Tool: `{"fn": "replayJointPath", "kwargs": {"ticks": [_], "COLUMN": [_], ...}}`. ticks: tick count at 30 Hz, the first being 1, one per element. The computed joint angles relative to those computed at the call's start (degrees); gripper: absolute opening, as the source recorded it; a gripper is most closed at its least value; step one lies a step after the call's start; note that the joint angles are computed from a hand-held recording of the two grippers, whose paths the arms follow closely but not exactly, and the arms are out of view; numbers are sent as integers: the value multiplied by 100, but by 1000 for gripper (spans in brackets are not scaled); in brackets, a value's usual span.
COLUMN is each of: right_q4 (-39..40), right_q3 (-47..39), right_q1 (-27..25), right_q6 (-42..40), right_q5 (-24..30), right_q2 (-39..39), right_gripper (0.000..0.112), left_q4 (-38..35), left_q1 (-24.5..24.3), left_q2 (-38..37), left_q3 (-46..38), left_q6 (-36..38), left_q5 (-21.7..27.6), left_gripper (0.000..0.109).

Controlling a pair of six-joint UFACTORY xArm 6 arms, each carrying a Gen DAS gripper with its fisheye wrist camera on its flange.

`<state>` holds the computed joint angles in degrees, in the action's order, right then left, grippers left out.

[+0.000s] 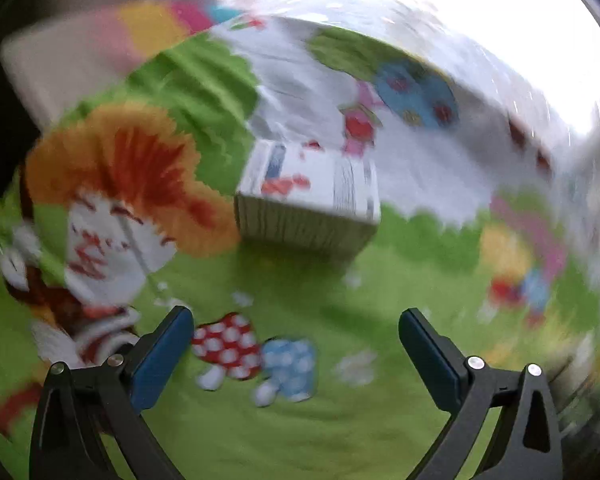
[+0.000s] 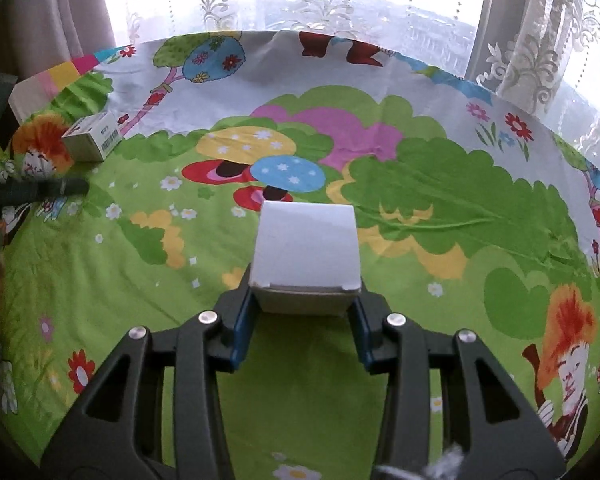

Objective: Organize rigid objects
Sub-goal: 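Grasp the white medicine box with red print using the left tool, then lift the held cube box and medicine box and carry them over the bin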

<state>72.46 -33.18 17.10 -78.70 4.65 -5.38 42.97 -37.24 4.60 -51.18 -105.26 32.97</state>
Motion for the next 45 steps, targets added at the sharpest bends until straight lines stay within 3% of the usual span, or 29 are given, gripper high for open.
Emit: {"fn": "replayJointPath", "kwargs": {"ticks": [2, 5, 6, 12, 15, 18, 21, 23, 27, 30, 31, 32, 33, 37, 41, 45], "right_q4": [144, 133, 149, 193, 178, 143, 130, 128, 121, 103, 96, 97, 100, 146, 132, 123], "right_q3": [-81, -85, -83, -110, -117, -110, -106, -105, -107, -104, -106, -101, -105, -117, -121, -119], "right_q1": [46, 41, 41, -14, -35, -38, -33, -15, -17, -20, -24, -21, -37, -75, -60, -54], "right_q6": [-125, -113, -125, -154, -122, -76, -62, -63, -65, -54, -55, -52, -60, -108, -103, -100], "right_q5": [-60, -47, -42, 68, 109, 119, 110, 79, 79, 87, 94, 97, 123, 186, 164, 158], "right_q2": [101, 106, 102, 115, 115, 105, 100, 105, 106, 103, 102, 95, 94, 94, 106, 106], "right_gripper": [46, 46, 46, 46, 46, 46, 46, 46, 46, 46, 46, 46, 46, 46, 46, 46], "left_q4": [330, 327, 179, -1157, -1947, -1634, -1176, -869, -589, -560, -315, 23, 341, 1047, 1641, 1789], "left_q1": [51, -40, 30, 532, 581, 194, -122, -164, -13, 40, 43, 10, 21, -182, -819, -1426], "left_q2": [-156, -7, 83, 1078, 1484, 1372, 570, 275, 370, 697, 714, 668, 658, 336, 107, 14], "left_q3": [-34, -682, -874, -2098, -2362, -2271, -1117, -667, -646, -1020, -1019, -951, -915, -302, 108, 167], "left_q6": [-1199, -2327, -2417, -1567, -631, -567, -1767, -2068, -1145, -499, -543, -724, -816, -712, -973, -1158], "left_q5": [30, 1292, 1444, 2119, 2026, 2554, 2073, 1782, 1330, 1642, 1588, 1554, 1407, 259, -212, 138], "left_gripper": [103, 103, 103, 103, 98, 95, 95, 95, 96, 95, 91, 56, 41, 41, 41, 42]}}
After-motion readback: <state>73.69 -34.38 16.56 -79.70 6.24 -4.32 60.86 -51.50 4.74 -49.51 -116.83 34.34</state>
